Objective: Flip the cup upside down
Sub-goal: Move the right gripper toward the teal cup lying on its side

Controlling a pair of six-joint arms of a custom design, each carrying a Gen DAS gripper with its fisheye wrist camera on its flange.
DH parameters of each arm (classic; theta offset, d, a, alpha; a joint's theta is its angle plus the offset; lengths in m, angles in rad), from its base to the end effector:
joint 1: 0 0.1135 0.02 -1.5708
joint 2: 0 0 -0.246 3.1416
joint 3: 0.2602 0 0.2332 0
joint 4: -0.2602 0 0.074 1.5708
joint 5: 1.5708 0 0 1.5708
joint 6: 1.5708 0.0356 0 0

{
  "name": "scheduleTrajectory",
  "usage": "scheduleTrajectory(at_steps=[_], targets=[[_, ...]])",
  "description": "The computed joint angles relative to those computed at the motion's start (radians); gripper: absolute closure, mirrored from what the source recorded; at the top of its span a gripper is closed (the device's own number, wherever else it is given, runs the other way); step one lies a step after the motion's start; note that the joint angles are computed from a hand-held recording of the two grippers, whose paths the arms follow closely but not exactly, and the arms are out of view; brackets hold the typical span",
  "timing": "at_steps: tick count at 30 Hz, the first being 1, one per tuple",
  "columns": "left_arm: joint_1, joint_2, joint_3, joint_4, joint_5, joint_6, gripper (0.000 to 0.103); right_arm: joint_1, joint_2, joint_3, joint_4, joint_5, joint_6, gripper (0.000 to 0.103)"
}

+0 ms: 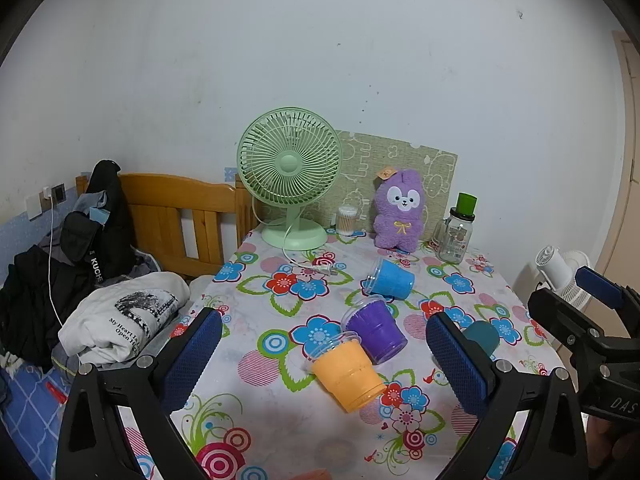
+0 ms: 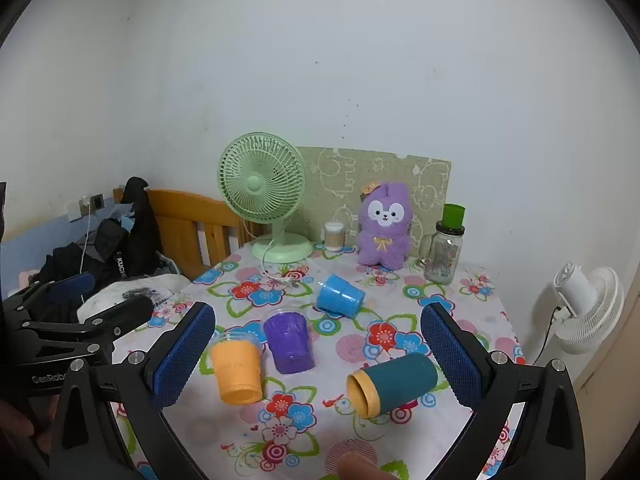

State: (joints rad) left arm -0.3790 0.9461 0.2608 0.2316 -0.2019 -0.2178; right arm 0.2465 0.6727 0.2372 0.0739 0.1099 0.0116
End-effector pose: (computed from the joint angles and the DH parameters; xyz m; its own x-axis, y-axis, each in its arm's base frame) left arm 0.1758 -0.0623 0.1691 -0.4397 -0.0527 -0.8966 0.1024 0.9888 -0.1084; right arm 0.1557 0.0351 0.1874 -0.3447 -0.0748 -0.9357 -0.1391 0.9899 -0.0279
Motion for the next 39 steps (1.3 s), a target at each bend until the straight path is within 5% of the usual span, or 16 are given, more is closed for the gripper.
scheduleTrajectory(at_steps=[39], targets=[[0.013, 0.087, -0.011, 0.074, 0.025, -0.001, 0.0, -0.043, 0.098, 0.019, 0.022, -0.052, 0.014, 0.0]])
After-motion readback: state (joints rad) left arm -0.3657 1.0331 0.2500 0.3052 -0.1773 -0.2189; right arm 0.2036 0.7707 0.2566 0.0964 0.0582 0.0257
